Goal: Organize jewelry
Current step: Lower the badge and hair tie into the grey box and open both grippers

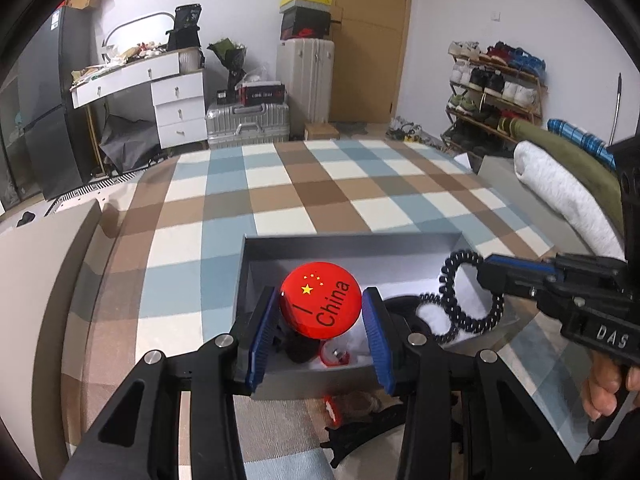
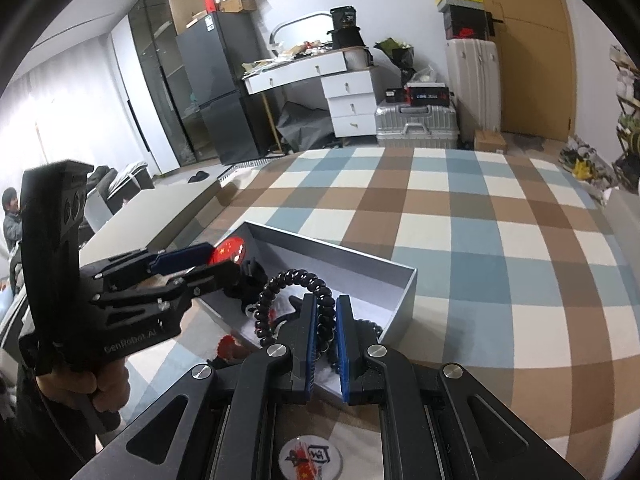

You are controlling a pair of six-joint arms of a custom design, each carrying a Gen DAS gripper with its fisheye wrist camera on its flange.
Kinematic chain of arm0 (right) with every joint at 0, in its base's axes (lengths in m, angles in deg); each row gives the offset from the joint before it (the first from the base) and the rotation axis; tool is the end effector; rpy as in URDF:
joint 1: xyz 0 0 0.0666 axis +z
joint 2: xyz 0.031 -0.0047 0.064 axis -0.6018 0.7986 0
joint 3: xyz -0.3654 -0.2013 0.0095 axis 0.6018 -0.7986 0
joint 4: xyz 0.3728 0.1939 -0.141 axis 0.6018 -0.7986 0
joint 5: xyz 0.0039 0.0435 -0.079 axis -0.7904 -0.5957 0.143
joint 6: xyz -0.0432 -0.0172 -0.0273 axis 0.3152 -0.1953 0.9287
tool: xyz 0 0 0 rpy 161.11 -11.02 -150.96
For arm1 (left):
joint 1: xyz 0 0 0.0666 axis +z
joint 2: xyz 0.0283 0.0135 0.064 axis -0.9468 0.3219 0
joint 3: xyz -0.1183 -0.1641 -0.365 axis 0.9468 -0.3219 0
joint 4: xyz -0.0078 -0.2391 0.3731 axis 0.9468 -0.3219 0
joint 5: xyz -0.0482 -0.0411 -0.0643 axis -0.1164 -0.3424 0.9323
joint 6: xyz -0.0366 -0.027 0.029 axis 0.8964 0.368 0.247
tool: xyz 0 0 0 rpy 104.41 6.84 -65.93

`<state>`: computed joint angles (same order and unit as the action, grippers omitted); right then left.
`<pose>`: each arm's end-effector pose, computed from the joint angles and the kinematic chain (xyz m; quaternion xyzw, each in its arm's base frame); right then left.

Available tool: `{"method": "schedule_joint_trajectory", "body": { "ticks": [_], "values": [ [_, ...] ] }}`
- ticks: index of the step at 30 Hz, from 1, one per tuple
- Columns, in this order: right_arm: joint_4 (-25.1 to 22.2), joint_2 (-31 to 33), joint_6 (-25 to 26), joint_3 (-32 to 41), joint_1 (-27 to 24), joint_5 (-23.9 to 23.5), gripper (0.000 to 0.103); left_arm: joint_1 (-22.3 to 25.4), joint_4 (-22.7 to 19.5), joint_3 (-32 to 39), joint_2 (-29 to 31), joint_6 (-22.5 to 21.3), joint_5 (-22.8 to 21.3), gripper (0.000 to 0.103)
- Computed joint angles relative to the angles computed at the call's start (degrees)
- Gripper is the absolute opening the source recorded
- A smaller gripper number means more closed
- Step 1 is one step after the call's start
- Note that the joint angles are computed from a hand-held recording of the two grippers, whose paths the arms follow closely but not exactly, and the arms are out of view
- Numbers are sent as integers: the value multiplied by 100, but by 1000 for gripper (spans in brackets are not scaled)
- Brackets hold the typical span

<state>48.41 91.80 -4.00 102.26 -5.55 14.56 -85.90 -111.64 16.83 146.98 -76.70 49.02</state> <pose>0.4779 0.2959 0.4101 -0.1708 0.8868 0.2007 0.3797 0.4842 -0.1287 0.4050 0.0879 0.9041 -0.0863 0.4092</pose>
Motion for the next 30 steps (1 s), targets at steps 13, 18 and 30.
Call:
{"method": "schedule_joint_trajectory", "body": {
  "ticks": [13, 18, 30],
  "values": [
    [-114, 207, -92, 128, -101, -175, 8, -78, -459, 55, -27, 16, -2, 37],
    [-169, 293, -66, 218, -143, -218, 8, -106, -681, 135, -3, 12, 63, 37],
    [-287, 338, 84, 332, 13, -172, 8, -170, -430, 113, -3, 105, -343, 37]
  ]
}}
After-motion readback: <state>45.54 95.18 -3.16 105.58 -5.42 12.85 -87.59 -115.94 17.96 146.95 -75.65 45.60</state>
